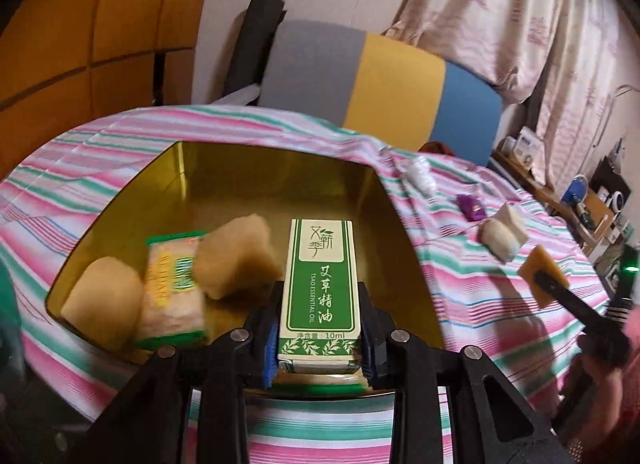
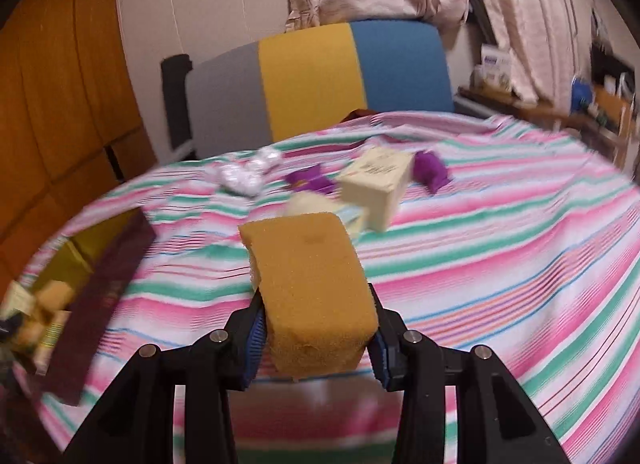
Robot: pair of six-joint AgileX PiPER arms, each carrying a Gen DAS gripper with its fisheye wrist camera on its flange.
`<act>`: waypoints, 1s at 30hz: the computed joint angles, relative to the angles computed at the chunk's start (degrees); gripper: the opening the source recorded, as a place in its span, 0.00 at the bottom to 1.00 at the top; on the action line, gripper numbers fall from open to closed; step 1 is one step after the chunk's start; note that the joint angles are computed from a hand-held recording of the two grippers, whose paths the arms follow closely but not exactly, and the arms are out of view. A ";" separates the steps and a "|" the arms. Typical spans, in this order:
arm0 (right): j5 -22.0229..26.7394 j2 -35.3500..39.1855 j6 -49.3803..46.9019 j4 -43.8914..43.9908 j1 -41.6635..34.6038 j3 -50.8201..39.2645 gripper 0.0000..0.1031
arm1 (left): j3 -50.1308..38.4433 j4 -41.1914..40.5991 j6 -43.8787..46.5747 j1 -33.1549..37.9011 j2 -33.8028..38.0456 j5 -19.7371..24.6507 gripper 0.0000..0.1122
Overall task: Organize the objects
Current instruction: 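Carry the green box and the yellow sponge over the gold tin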
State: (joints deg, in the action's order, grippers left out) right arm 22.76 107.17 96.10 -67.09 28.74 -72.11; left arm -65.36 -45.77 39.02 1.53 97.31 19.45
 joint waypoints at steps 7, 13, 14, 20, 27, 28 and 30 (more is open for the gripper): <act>-1.80 0.02 -1.00 1.46 6.66 -4.25 0.42 | -1.48 5.18 -4.03 3.03 2.37 1.62 0.28; -4.44 2.37 -10.60 10.17 10.53 -12.02 0.42 | -1.47 7.35 -5.34 3.11 3.37 0.87 0.32; -4.58 2.91 -12.88 12.48 11.01 -13.25 0.42 | -1.20 7.21 -4.77 2.99 3.28 0.26 0.37; -3.52 7.48 -31.62 30.64 13.56 -21.43 0.42 | 1.74 -0.20 0.84 3.86 0.86 -2.49 0.73; 3.57 13.54 -42.58 38.68 16.38 -31.60 0.42 | 3.63 6.90 -11.54 4.60 -2.63 -8.64 0.92; 4.31 14.19 -43.12 39.02 16.62 -32.64 0.42 | 3.78 9.30 -15.08 4.86 -3.01 -9.47 0.92; 6.27 15.60 -43.68 39.17 17.16 -34.92 0.42 | 3.50 13.30 -20.92 5.69 -3.26 -9.49 0.92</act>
